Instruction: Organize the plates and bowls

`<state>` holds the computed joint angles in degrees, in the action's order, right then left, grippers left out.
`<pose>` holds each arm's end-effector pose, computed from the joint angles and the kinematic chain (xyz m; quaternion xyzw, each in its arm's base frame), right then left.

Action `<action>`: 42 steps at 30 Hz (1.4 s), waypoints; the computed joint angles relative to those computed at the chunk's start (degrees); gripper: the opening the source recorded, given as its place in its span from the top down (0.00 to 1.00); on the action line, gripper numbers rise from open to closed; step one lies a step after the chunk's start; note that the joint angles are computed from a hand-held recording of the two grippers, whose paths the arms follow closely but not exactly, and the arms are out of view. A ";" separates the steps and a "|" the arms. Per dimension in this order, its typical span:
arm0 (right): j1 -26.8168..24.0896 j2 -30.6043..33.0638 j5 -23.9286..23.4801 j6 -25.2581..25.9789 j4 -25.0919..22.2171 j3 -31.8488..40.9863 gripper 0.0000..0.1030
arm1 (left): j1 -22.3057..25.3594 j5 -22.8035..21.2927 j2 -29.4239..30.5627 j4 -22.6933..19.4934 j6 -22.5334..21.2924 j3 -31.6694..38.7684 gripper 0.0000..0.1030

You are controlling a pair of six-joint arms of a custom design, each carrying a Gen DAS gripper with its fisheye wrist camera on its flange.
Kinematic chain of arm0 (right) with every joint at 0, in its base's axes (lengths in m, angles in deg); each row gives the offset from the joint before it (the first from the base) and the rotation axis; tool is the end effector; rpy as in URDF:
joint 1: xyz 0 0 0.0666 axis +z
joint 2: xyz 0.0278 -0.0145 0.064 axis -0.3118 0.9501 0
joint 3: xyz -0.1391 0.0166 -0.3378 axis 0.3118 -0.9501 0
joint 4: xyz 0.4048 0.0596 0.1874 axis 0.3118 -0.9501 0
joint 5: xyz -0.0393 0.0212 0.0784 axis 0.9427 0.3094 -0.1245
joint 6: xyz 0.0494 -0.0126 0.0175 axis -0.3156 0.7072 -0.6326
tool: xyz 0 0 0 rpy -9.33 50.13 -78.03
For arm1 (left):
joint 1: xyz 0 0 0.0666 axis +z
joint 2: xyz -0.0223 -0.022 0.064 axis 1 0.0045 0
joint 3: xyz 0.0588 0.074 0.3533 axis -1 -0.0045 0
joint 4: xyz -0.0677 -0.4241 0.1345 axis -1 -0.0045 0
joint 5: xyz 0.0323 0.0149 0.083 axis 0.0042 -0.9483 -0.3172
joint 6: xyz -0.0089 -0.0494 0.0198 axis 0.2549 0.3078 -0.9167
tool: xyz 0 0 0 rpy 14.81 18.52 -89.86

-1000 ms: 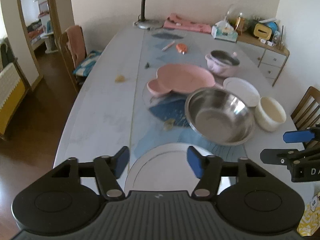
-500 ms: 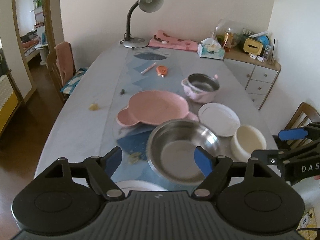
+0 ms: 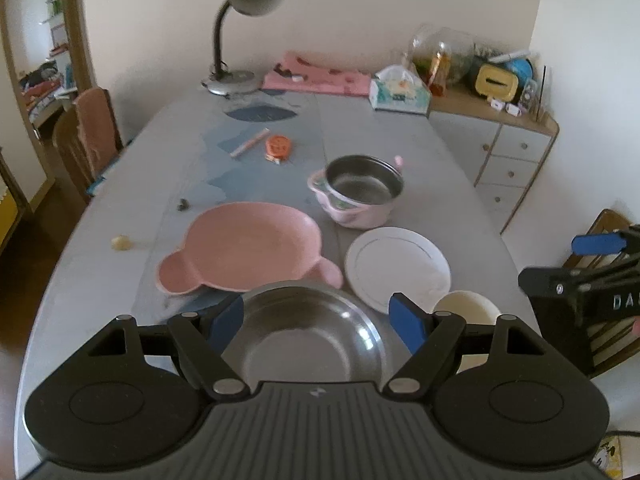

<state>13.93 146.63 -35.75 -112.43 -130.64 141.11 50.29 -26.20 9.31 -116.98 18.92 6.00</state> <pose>0.3660 0.2184 0.5432 -0.0267 0.9419 0.0400 0.3323 0.3970 -0.3183 0.5189 0.1308 0.9228 -0.0903 0.3508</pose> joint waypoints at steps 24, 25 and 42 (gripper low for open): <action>-18.32 15.58 -18.51 10.32 0.07 4.84 0.26 | 1.54 13.27 31.82 -14.61 21.21 28.87 0.52; -18.58 16.16 -19.17 10.61 -0.09 5.11 0.28 | 1.48 13.60 32.52 -15.00 22.02 29.54 0.54; -21.51 23.21 -27.62 12.34 -1.12 7.70 0.64 | 0.92 12.58 36.94 -17.53 27.51 33.39 0.65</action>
<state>-7.58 169.84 -63.37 -100.10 -131.76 148.81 51.20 -13.62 46.24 -134.52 46.43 39.39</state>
